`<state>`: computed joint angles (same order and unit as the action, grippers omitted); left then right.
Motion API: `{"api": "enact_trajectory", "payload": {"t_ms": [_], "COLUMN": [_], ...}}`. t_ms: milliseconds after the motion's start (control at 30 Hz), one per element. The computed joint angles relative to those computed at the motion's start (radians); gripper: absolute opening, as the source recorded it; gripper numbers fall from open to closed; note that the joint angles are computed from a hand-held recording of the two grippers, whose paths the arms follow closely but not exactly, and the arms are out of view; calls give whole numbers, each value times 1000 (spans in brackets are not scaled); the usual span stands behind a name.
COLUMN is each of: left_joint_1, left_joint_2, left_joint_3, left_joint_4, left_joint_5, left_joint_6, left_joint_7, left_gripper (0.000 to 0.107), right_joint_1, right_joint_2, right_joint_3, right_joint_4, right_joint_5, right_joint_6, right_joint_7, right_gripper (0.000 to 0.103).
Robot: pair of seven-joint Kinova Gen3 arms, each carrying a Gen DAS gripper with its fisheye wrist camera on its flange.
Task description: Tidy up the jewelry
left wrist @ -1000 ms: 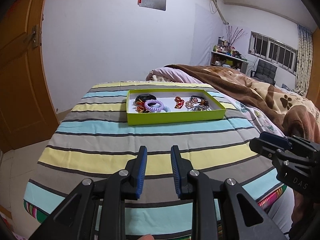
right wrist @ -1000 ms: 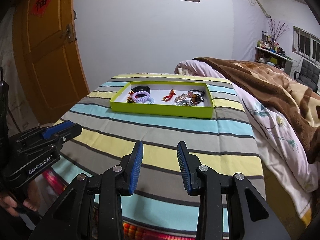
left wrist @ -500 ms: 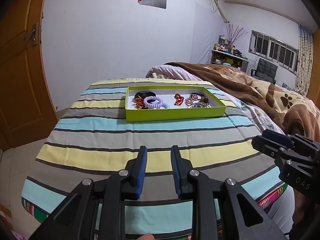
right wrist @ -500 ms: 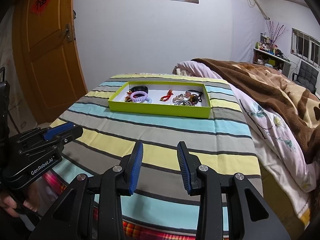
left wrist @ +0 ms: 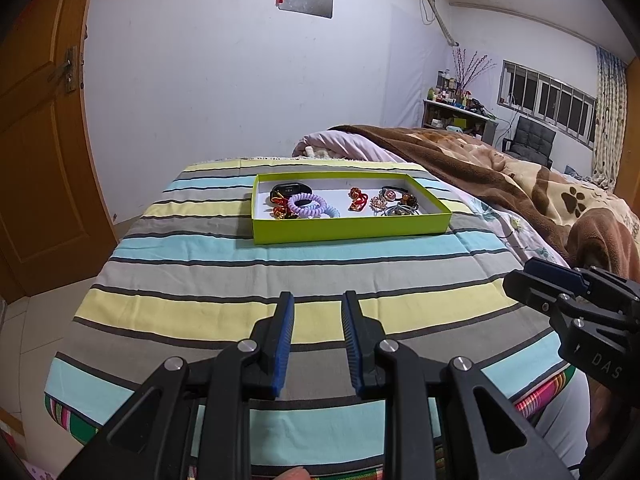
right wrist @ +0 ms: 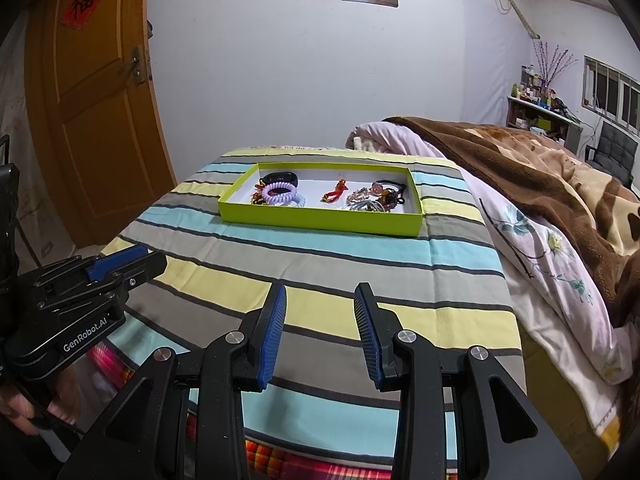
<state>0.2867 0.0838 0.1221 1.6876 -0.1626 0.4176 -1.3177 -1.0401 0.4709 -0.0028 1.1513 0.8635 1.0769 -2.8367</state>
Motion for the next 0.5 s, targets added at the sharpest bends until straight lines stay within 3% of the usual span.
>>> {"api": "enact_trajectory", "payload": {"t_ms": [500], "left_joint_1": [6], "left_joint_2": [-2], "left_joint_3": [-1], "left_joint_4": [1], "left_joint_5": [-25], "left_joint_6": [3], "left_joint_7": [23], "left_gripper": [25], "right_joint_1": [-1], "right_joint_2": [0], "right_joint_3": [-1], "right_joint_4": [-3], "right_joint_5": [-2], "right_joint_6": [1], "right_joint_7": [3], "right_gripper": [36]}}
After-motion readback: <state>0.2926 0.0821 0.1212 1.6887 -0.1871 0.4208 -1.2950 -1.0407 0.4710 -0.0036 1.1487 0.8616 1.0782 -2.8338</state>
